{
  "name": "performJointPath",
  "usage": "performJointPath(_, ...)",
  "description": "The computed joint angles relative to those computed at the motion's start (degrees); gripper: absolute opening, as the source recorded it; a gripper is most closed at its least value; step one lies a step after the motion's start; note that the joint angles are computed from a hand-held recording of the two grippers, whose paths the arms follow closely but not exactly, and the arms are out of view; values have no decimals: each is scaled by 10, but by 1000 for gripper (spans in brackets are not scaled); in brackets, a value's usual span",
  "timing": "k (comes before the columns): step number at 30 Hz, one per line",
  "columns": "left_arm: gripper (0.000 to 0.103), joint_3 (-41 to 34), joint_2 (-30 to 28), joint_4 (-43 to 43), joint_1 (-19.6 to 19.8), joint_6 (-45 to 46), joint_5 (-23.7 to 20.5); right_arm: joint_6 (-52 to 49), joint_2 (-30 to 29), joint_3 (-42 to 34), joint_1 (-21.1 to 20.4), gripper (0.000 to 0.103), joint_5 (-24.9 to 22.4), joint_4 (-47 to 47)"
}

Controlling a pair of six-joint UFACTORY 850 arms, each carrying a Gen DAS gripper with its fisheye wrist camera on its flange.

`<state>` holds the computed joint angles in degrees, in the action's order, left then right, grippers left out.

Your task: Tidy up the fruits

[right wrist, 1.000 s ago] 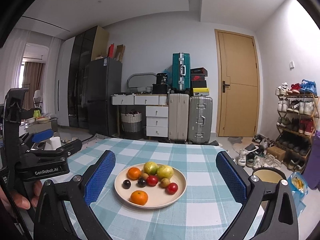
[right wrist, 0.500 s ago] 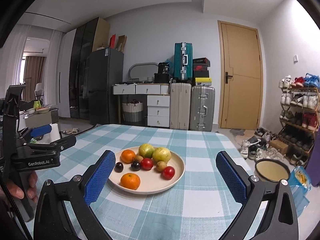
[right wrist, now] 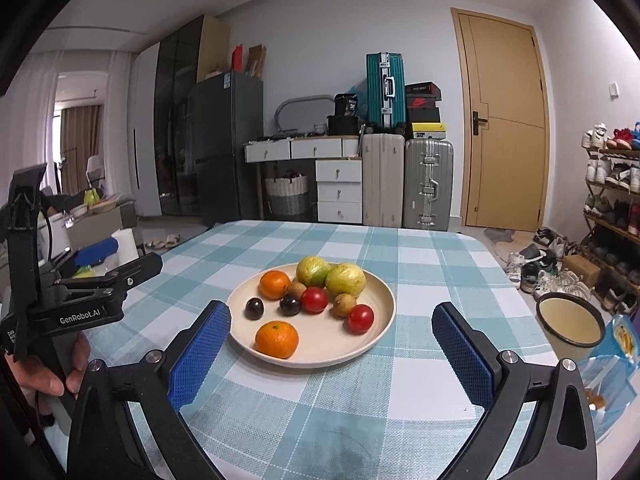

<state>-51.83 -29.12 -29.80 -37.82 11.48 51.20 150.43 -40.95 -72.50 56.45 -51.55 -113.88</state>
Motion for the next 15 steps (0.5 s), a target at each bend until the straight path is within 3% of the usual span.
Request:
performJointPath(4, 102, -5, -6, 2, 1, -2, 1, 13, -2, 7, 7, 103, -33, -10)
performJointPath(15, 102, -2, -3, 2, 1, -6, 1, 13, -4, 6, 5, 103, -24, -21)
